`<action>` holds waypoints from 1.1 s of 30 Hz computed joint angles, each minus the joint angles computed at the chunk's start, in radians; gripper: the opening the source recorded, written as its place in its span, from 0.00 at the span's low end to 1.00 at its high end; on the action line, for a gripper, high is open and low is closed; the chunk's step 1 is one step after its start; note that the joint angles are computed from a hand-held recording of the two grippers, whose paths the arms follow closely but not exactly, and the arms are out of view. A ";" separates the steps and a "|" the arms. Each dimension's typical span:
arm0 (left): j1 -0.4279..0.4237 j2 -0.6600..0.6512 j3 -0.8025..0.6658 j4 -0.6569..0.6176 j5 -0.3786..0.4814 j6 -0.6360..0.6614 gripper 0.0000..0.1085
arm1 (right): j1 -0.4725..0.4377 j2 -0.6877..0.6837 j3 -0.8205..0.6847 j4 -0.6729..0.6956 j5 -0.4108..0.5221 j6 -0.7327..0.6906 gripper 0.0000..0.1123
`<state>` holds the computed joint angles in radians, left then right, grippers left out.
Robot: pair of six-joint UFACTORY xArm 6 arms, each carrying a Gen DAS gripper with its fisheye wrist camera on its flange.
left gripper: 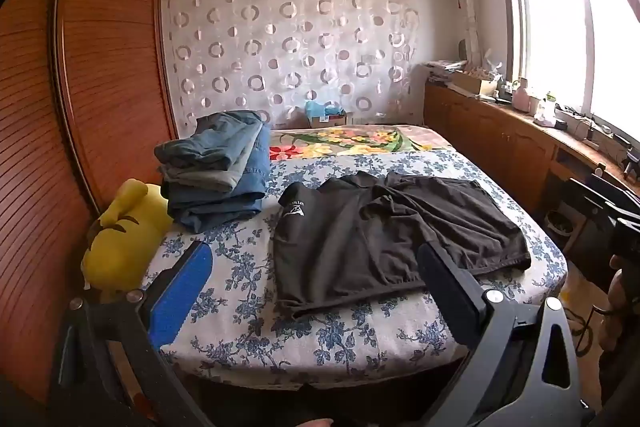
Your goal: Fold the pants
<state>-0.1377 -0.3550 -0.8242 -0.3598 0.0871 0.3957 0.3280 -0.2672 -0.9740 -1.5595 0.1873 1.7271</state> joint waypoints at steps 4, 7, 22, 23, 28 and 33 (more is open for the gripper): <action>0.006 -0.002 -0.003 0.032 0.017 -0.026 0.95 | 0.002 -0.004 0.005 0.002 0.004 0.004 0.92; 0.007 -0.006 -0.001 0.030 0.014 -0.021 0.95 | -0.006 -0.003 0.005 0.022 -0.011 -0.011 0.92; 0.004 -0.011 0.008 0.063 0.007 -0.066 0.95 | 0.007 0.000 0.001 0.019 0.003 -0.017 0.92; 0.009 -0.012 -0.001 0.051 0.018 -0.053 0.95 | 0.004 -0.002 0.002 0.015 0.000 -0.013 0.92; 0.013 -0.021 -0.004 0.047 0.025 -0.050 0.95 | 0.003 -0.003 0.004 0.010 -0.003 -0.008 0.92; 0.013 -0.022 -0.004 0.044 0.023 -0.048 0.95 | 0.002 -0.003 0.004 0.010 -0.006 -0.010 0.92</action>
